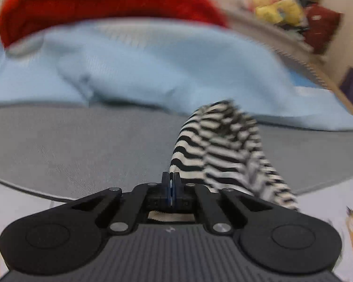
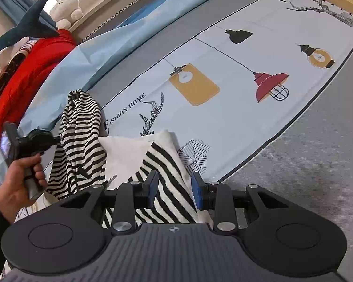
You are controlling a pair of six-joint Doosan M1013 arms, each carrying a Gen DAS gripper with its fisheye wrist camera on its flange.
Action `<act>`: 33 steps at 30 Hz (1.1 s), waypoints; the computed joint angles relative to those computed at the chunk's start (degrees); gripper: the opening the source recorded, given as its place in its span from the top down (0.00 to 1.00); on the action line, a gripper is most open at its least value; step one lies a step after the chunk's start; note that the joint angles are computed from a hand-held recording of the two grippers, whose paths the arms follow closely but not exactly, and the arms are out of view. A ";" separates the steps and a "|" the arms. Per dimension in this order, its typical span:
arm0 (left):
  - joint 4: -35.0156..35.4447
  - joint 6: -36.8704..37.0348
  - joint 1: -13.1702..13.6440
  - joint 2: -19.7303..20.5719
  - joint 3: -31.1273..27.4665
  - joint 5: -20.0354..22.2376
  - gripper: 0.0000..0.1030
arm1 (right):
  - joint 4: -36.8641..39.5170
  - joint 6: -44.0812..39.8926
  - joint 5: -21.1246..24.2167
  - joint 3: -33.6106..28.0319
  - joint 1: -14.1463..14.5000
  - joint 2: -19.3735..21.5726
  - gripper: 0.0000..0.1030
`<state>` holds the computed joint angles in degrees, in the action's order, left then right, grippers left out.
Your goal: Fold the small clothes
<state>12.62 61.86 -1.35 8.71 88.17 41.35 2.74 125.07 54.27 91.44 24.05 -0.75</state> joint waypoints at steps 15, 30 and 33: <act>-8.05 14.14 -18.38 -30.04 20.81 16.21 0.98 | 2.85 -1.37 -2.69 0.47 0.18 -1.95 0.68; -5.12 -22.21 -5.93 -25.36 21.90 3.51 0.61 | 2.79 -3.56 -1.76 0.62 1.36 -1.47 0.68; -3.33 -24.37 -5.88 -24.62 22.22 2.63 0.51 | 3.46 -4.81 -0.78 0.69 1.51 -1.24 0.68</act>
<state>9.28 37.50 -7.22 -15.91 110.39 43.98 6.20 120.26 53.49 92.13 25.56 -1.98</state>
